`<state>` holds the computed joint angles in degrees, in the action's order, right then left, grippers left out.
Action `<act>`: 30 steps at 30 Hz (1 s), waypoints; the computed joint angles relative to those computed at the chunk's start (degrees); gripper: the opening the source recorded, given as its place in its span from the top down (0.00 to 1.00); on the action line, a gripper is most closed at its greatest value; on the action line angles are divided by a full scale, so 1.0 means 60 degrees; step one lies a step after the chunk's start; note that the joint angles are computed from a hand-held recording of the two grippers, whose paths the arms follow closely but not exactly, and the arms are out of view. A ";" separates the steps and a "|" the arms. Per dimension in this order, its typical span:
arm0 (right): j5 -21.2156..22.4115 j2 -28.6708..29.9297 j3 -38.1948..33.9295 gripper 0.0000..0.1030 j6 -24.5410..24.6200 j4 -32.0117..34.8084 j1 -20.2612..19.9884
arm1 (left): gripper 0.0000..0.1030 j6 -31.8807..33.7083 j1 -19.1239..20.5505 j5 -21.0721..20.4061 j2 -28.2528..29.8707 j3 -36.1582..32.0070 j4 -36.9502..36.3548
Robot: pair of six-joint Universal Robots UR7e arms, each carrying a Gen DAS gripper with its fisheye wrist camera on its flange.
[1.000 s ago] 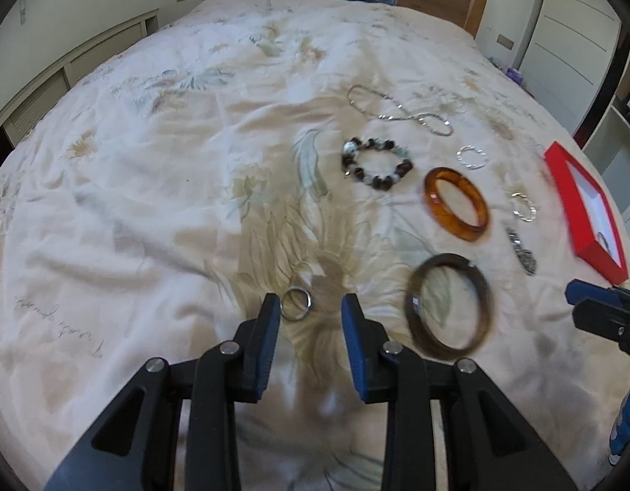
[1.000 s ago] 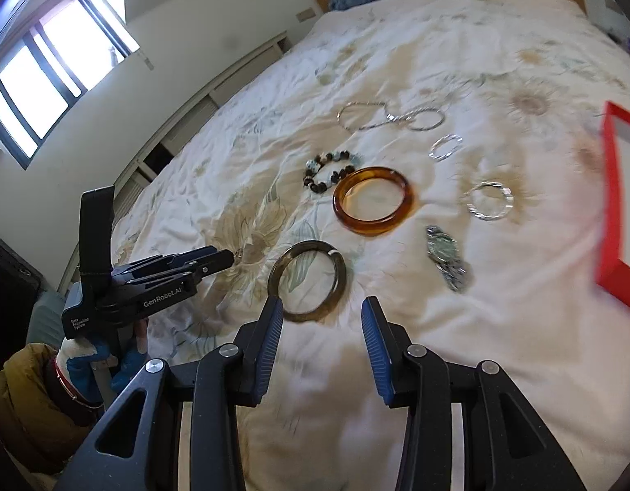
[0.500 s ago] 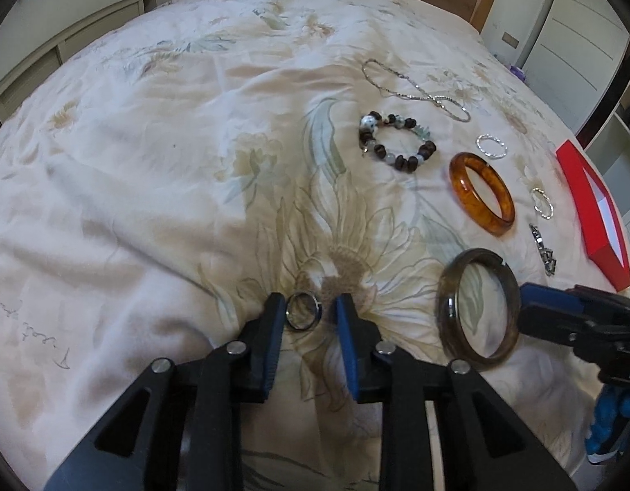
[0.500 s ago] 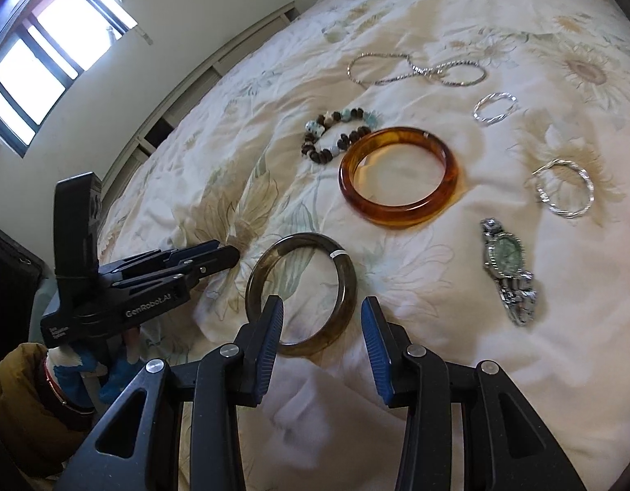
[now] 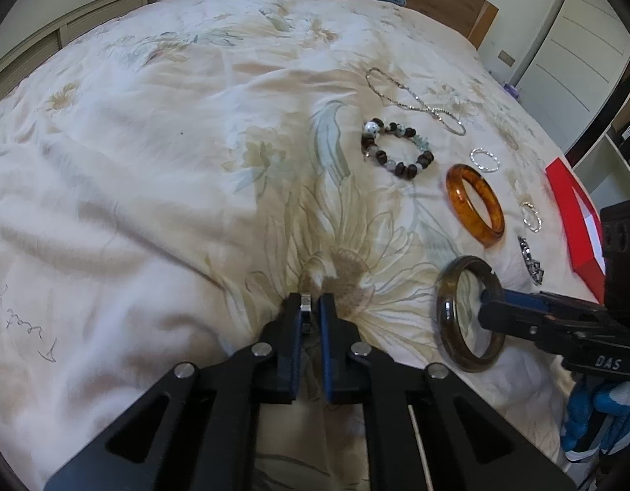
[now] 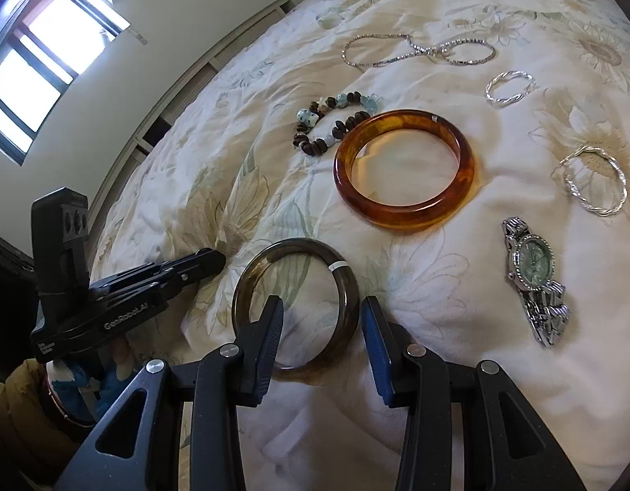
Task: Organize jewelry
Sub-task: 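Grasp a silver ring with the left tool while the right tool grasps the dark brown bangle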
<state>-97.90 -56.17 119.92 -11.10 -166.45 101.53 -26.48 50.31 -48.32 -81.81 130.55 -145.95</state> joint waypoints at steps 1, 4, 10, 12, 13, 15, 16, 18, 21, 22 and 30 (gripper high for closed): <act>-0.0009 0.0050 -0.0039 0.61 0.0001 0.0004 -0.0007 | 0.93 0.0011 0.0003 -0.0013 -0.0014 0.0017 -0.0047; -0.0057 0.0132 -0.0066 0.66 -0.0007 -0.0049 -0.0019 | 0.93 0.0015 0.0009 -0.0052 -0.0057 0.0061 -0.0133; -0.0208 0.0132 -0.0023 0.89 0.0120 -0.0192 -0.0142 | 0.94 -0.0055 -0.0045 -0.0047 -0.0098 0.0074 -0.0142; -0.0408 0.0165 -0.0001 0.90 0.0039 -0.0310 -0.0043 | 0.94 -0.0118 -0.0078 -0.0035 -0.0135 0.0068 -0.0107; -0.0565 0.0185 0.0016 0.90 0.0042 -0.0417 0.0044 | 0.94 -0.0169 -0.0118 -0.0005 -0.0166 0.0068 -0.0068; -0.0794 0.0174 0.0068 0.90 -0.0001 -0.0600 0.0188 | 0.95 -0.0251 -0.0221 0.0074 -0.0236 0.0080 0.0000; -0.0876 0.0133 0.0104 0.90 -0.0033 -0.0657 0.0247 | 0.95 -0.0269 -0.0257 0.0102 -0.0277 0.0090 0.0019; -0.1005 0.0019 0.0189 0.90 -0.0082 -0.0783 0.0400 | 0.95 -0.0376 -0.0390 0.0176 -0.0407 0.0121 0.0104; -0.1045 -0.0258 0.0331 0.90 -0.0073 -0.0871 0.0567 | 0.97 -0.0624 -0.0630 0.0265 -0.0653 0.0167 0.0337; -0.1058 -0.0396 0.0403 0.91 -0.0053 -0.0909 0.0639 | 0.97 -0.0693 -0.0693 0.0287 -0.0725 0.0178 0.0413; -0.1267 -0.1717 0.1101 0.91 0.0421 -0.0880 0.1239 | 0.97 -0.1654 -0.1666 0.0638 -0.1734 0.0398 0.1533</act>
